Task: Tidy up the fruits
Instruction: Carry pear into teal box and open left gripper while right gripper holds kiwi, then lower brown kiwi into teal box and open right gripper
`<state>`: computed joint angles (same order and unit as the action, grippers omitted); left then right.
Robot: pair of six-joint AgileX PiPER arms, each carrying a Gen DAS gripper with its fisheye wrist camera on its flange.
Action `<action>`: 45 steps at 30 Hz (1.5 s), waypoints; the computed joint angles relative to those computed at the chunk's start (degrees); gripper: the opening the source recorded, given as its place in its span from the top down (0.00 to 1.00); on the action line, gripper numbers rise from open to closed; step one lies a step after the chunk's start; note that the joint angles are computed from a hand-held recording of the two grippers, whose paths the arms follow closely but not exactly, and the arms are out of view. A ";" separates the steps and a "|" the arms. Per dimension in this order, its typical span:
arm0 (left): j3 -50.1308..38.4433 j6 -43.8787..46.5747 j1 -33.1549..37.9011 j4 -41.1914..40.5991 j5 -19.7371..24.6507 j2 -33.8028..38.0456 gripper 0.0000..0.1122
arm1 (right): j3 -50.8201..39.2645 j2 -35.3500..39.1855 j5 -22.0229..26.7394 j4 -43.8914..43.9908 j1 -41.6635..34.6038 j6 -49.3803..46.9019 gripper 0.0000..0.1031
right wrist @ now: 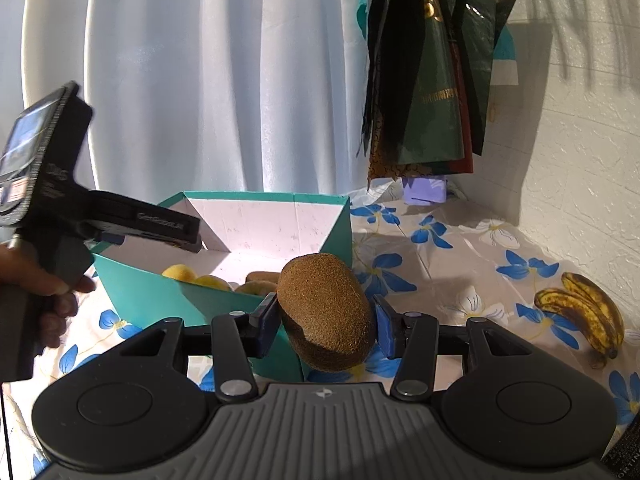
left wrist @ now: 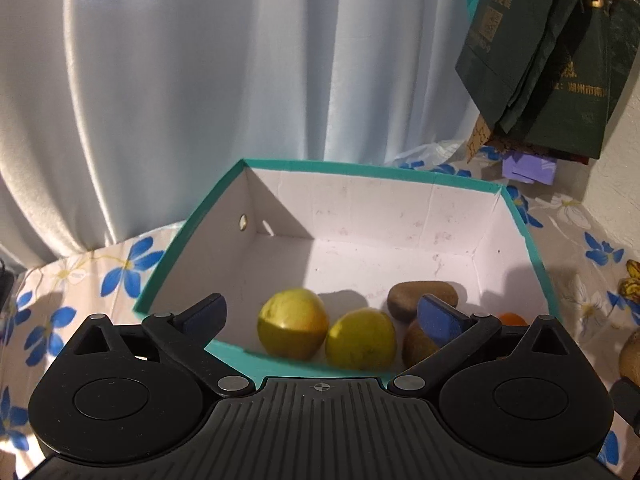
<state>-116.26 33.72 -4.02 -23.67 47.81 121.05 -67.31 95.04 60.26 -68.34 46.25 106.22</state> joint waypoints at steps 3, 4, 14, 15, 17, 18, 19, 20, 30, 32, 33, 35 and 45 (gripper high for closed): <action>6.61 -0.67 1.99 -0.53 -1.78 -4.43 0.08 | -1.06 0.56 -0.90 -0.67 -0.69 -1.29 0.54; 9.38 -0.41 2.77 -0.61 -3.00 -6.06 0.08 | -1.43 0.80 -1.19 -1.00 -0.83 -1.56 0.54; 22.31 -3.82 7.88 6.10 -6.45 -13.83 0.08 | -6.60 5.13 -6.02 -2.33 -4.53 -6.31 0.54; 22.38 -4.81 8.62 6.98 -5.46 -13.92 0.08 | -7.37 5.78 -6.60 -2.27 -5.11 -7.09 0.54; 22.65 -6.23 9.87 7.91 -4.42 -14.09 0.08 | -8.82 7.13 -8.04 -2.53 -6.38 -8.16 0.54; 23.25 -6.17 10.72 7.43 -4.43 -14.44 0.08 | -9.64 7.86 -8.65 -2.54 -6.99 -8.83 0.54; 24.02 -6.41 11.61 6.70 -4.70 -14.86 0.08 | -10.83 8.88 -9.12 -2.61 -7.54 -9.53 0.54; 24.81 -6.13 12.50 5.54 -5.03 -15.33 0.08 | -11.64 9.72 -9.58 -2.96 -8.03 -9.81 0.54; 27.20 -11.23 18.71 0.36 -5.92 -16.44 0.08 | -19.48 17.51 -12.78 0.03 -12.49 -15.33 0.54; 28.05 -12.17 18.36 2.62 -7.47 -16.91 0.08 | -20.15 18.27 -13.32 1.61 -13.20 -16.34 0.53; 28.41 -12.35 18.20 3.40 -7.90 -17.13 0.08 | -20.08 18.41 -13.81 1.95 -13.48 -16.40 0.53; 29.28 -12.55 17.96 4.73 -8.64 -17.61 0.08 | -20.18 18.82 -14.22 2.59 -13.87 -16.87 0.53; 34.80 -4.65 17.10 4.57 -11.04 -20.17 0.08 | -20.81 19.59 -13.34 1.59 -14.01 -19.39 0.47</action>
<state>-81.46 29.07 13.08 -19.11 36.77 100.88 -88.12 114.63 46.91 -66.75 32.24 86.83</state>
